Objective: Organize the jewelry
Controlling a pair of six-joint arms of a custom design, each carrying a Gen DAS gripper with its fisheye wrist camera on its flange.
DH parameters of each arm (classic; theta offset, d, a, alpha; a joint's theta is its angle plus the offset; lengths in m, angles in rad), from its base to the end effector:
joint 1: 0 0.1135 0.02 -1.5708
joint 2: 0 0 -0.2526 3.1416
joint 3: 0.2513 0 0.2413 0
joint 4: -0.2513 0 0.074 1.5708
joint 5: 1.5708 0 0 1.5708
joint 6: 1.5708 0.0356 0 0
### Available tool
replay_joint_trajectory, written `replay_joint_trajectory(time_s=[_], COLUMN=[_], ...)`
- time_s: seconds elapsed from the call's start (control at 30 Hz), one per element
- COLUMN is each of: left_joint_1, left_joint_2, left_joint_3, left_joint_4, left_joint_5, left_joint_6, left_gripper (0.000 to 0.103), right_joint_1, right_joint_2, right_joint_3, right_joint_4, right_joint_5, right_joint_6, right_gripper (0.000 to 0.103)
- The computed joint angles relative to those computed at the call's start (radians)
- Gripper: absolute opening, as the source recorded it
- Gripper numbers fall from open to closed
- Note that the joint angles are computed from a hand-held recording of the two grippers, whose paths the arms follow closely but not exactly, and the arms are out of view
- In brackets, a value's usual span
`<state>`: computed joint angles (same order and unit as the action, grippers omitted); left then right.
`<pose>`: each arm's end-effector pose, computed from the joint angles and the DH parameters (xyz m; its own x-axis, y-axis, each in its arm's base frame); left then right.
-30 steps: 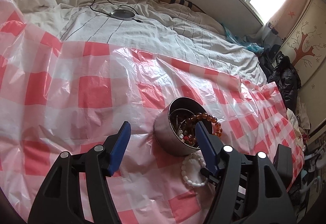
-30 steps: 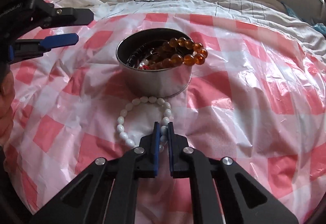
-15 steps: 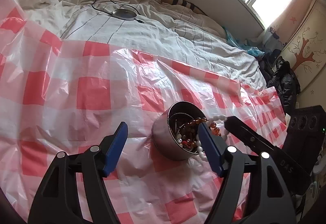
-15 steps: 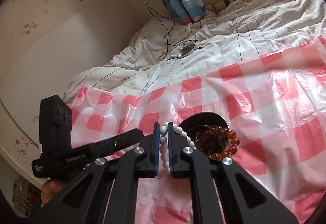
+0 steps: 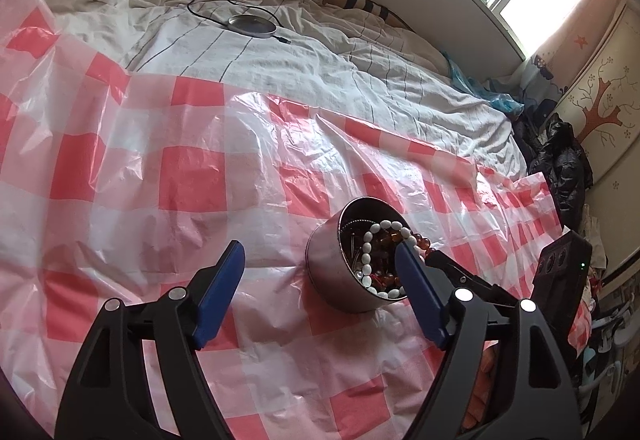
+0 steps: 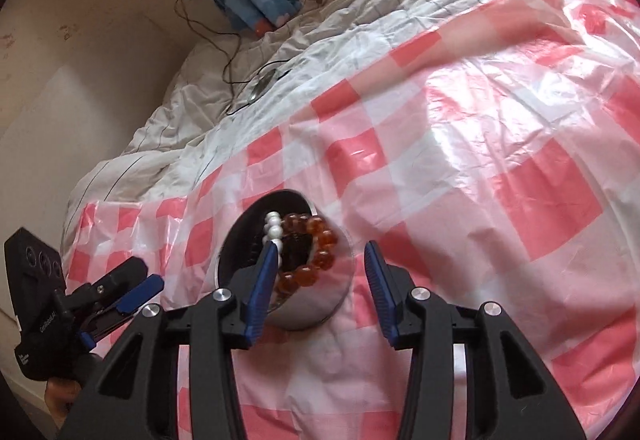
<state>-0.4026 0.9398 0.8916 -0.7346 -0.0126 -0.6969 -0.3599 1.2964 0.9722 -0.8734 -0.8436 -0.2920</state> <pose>0.1704 -0.0721 0.2888 -0.7438 -0.3808 -0.5493 -0.1223 0.8855 -0.4482 0.2226 -0.0553 0.2481 -0.8286 0.1073 -0.5494 -0.2708 0.7821 0.5612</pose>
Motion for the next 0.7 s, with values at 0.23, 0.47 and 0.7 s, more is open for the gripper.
replay_joint_trajectory(time_s=[0.23, 0.47, 0.7], left_joint_1=[-0.001, 0.021, 0.036], left_joint_2=[0.0, -0.006, -0.026], left_joint_3=[-0.003, -0.009, -0.012], left_joint_4=[-0.004, -0.012, -0.034], left_joint_5=[0.0, 0.003, 0.0], left_joint_6=[0.004, 0.013, 0.03], left_gripper=[0.074, 0.075, 0.078], right_joint_1=[0.22, 0.309, 0.135], right_joint_2=[-0.171, -0.132, -0.174], right_joint_3=[-0.119, -0.097, -0.05], right_joint_4=[0.164, 0.161, 0.11], right_joint_5=[0.184, 0.276, 0.225], right_joint_6=[0.05, 0.026, -0.022], right_gripper=[0.045, 0.047, 0.07])
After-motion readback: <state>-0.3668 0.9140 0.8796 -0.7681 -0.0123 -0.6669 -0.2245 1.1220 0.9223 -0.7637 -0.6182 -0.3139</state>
